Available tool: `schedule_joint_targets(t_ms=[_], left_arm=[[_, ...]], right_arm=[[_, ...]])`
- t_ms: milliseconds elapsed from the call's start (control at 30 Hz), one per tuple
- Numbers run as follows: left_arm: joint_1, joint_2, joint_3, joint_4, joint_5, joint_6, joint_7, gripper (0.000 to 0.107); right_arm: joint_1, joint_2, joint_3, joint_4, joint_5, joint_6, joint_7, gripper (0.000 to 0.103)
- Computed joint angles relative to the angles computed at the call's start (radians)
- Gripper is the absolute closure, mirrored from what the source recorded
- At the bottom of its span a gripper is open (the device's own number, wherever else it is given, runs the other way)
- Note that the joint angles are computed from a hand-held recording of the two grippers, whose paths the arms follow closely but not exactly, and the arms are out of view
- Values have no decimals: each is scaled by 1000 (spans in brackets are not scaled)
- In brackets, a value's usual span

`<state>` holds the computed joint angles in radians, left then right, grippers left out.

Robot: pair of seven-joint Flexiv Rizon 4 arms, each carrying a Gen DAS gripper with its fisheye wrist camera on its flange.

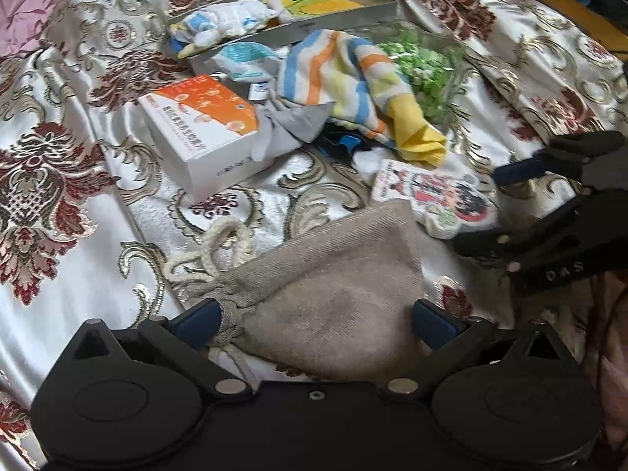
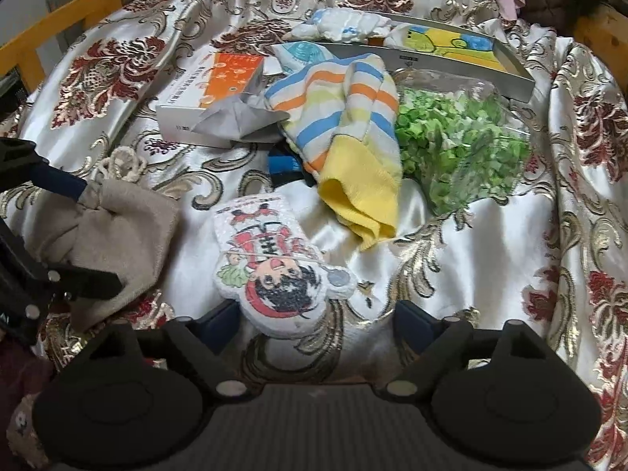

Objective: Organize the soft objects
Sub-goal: 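Lower the left gripper onto the beige burlap pouch while the right lowers onto the cartoon cushion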

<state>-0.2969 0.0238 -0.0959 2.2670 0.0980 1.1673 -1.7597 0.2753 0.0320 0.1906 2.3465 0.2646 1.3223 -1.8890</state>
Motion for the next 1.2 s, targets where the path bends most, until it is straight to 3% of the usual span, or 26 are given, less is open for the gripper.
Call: schedule_joint_targets(t_ms=[167,533,867,1033,1200], left_arm=[[-20,-6,-7,12,-105,-19,135,5],[-29,-34,-11,-41,-26,-101,127,7],[-19,-13,-4,-30,45,-62,8,26],[-4,-1,2,-24,82,-34,-93,44],[7,-1,1,-22,109,-10,-166,51]], right_arm=[[10,-5,0,-30,98,-24,-96,15],[14,-20,15,-54,196,-1,-189,23],[13,-20,19,-67,271,11,-247,23],[12,-36,20,-85,306,15,-273,23],[-3,-61,28,-120,353,-16,-307,22]])
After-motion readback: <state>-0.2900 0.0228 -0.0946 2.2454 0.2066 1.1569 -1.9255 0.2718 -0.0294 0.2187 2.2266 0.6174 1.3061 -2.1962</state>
